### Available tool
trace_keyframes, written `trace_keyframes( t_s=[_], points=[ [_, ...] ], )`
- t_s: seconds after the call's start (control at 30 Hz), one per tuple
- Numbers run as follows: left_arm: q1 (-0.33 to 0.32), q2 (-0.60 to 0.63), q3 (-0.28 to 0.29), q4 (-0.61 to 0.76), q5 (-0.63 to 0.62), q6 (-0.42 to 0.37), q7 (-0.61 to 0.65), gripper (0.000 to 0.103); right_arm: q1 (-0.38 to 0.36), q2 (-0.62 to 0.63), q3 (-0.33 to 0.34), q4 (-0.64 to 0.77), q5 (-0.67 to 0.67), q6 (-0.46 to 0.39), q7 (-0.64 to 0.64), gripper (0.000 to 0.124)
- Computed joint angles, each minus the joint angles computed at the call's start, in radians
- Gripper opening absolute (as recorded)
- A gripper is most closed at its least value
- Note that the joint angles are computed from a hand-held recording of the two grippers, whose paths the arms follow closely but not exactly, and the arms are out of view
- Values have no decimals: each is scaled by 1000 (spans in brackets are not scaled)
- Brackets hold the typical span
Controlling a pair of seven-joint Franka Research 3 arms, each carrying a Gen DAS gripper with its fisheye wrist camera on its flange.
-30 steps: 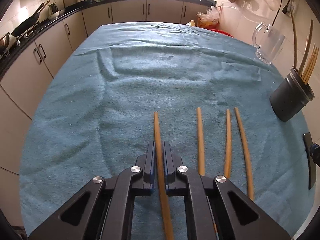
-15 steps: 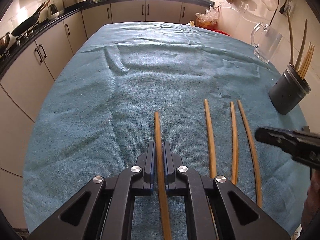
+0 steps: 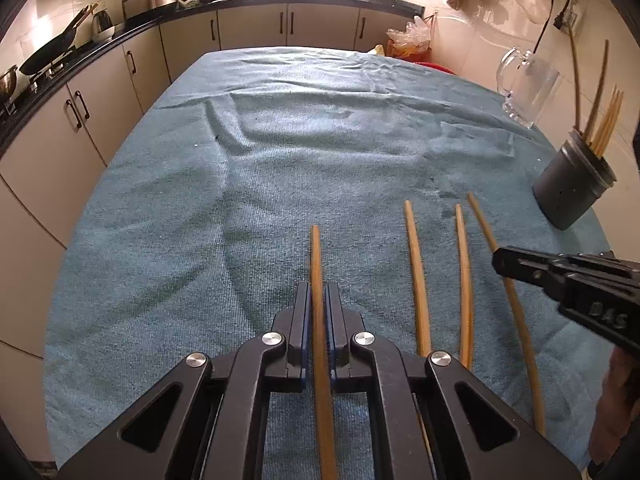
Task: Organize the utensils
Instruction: 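Grasp a chopstick with the left tool while the right tool grasps another, then lift both held chopsticks upright and carry them toward the holder cup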
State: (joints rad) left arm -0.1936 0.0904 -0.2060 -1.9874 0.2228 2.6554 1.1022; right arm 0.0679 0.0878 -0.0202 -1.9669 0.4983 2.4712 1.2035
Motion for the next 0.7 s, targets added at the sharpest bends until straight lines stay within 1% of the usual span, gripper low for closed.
trace_keyframes(
  t_s=[0.1, 0.23, 0.37, 0.43, 0.53, 0.7],
  points=[
    [3, -38, 2, -30, -7, 43, -11, 6, -5, -52, 2, -37, 84, 31, -65, 7],
    [6, -116, 4, -82, -17, 122, -26, 6, 4, -138, -8, -100, 192, 102, -150, 7],
    [5, -192, 3, -125, 6, 178, -66, 6, 35, -245, -33, -181, 353, 181, -297, 7],
    [8, -219, 0, -137, 28, 193, -88, 6, 57, -293, -49, -218, 423, 212, -364, 7],
    [10, -257, -8, -154, 62, 218, -116, 6, 88, -348, -69, -260, 491, 257, -434, 7],
    [20, -289, -25, -161, 126, 228, -167, 6, 109, -402, -96, -291, 521, 270, -466, 7]
  ],
)
